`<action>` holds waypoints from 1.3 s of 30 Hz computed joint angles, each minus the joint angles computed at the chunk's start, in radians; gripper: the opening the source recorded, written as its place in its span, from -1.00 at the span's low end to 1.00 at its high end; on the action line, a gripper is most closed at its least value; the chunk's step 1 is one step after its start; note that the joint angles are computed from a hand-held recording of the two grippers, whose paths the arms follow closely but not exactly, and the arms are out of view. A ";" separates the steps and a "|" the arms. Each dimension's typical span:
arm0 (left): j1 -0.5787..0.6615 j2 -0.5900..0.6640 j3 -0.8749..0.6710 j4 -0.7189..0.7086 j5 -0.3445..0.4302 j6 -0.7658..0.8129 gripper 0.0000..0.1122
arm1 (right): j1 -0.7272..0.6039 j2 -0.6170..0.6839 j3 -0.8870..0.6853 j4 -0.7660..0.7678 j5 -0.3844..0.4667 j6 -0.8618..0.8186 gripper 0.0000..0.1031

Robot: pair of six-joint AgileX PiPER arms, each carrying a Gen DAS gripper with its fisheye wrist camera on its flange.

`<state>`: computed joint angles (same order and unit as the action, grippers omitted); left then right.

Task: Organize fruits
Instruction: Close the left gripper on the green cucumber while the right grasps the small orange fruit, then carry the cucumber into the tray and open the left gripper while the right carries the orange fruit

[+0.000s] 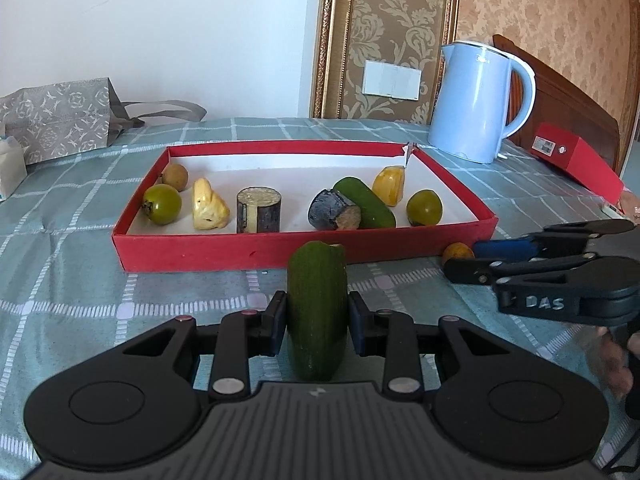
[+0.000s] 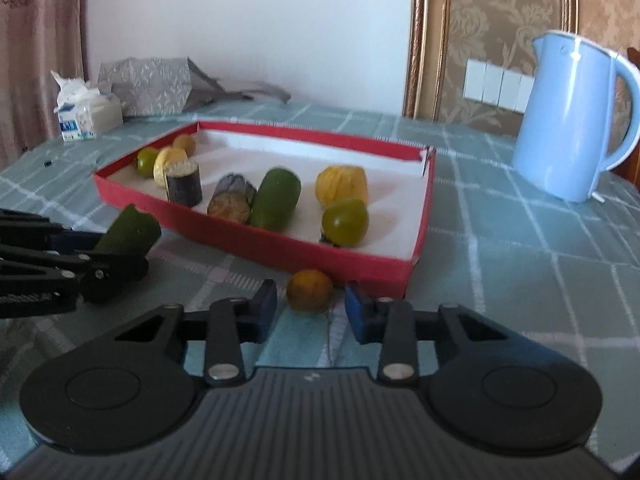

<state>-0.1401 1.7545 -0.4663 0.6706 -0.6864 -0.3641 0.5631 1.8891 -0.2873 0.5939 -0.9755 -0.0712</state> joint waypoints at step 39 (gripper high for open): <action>0.017 -0.072 -0.092 0.091 0.067 -0.141 -0.44 | 0.032 0.007 0.052 -0.036 -0.113 0.085 -0.51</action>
<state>-0.1233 1.6823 -0.5584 0.7620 -0.6199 -0.5055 0.5954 1.8962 -0.2352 0.5576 -1.0882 0.0137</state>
